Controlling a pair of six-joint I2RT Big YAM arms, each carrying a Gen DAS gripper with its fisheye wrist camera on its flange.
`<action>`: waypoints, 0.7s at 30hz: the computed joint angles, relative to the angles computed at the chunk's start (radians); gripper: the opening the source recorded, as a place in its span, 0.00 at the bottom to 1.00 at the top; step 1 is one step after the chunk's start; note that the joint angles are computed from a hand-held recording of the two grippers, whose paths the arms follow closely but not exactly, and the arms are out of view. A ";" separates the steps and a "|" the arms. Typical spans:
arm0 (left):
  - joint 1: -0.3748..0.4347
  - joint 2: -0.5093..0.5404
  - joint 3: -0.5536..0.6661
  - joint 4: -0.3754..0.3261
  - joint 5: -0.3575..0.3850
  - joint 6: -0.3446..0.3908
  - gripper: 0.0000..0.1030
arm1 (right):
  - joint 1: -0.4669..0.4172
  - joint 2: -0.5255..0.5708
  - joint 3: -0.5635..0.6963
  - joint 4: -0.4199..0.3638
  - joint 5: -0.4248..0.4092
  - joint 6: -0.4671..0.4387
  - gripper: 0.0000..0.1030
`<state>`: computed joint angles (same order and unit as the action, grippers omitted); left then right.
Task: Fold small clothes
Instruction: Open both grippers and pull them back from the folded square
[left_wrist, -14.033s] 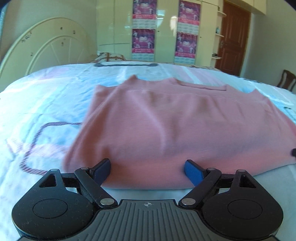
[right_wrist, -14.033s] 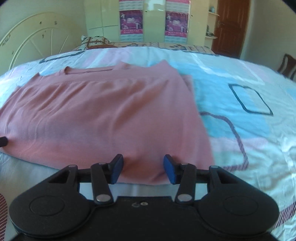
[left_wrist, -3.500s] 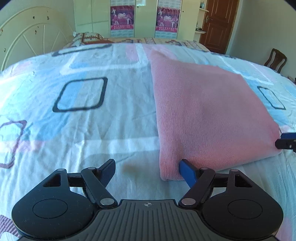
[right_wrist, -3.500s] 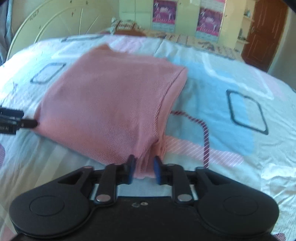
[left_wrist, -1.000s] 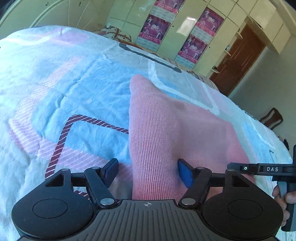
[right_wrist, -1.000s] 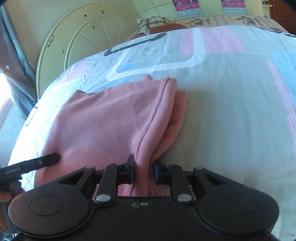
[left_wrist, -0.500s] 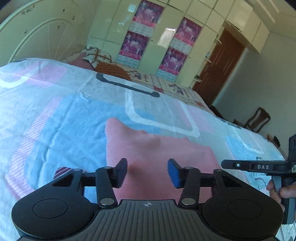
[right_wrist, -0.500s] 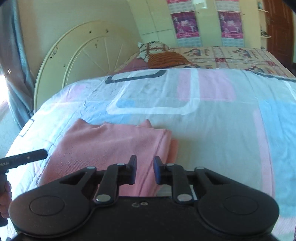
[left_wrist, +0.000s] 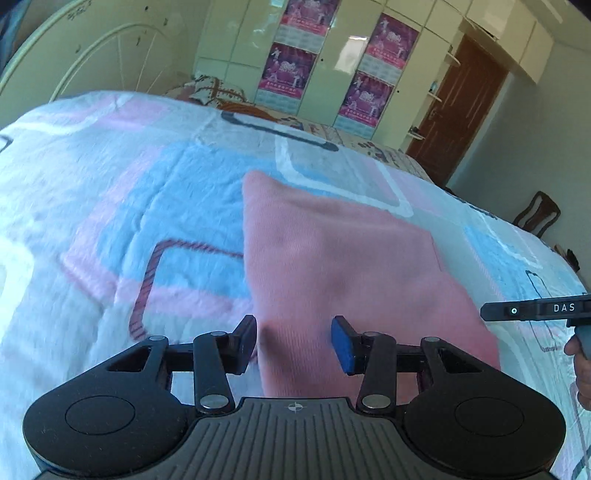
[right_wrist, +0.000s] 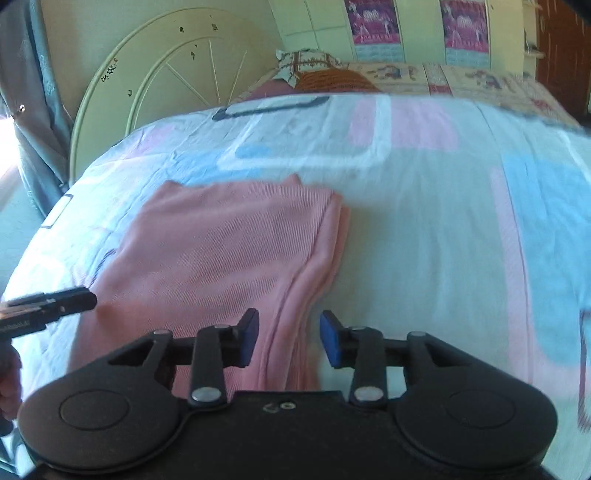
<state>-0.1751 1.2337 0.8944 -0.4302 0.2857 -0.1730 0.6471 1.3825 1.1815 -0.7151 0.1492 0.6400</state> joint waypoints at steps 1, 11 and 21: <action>0.004 -0.016 -0.022 -0.003 0.002 -0.012 0.43 | 0.008 -0.018 -0.020 0.001 -0.022 0.033 0.36; 0.000 -0.038 -0.064 -0.013 0.017 -0.033 0.42 | 0.062 -0.012 -0.042 0.000 -0.029 0.057 0.07; -0.061 -0.150 -0.110 -0.086 -0.102 0.041 0.42 | 0.094 -0.025 -0.039 -0.102 0.089 0.035 0.16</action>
<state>-0.2358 1.0840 0.7846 -0.5166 0.1842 -0.1323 0.7407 1.3571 1.1425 -0.8166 0.2380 0.6755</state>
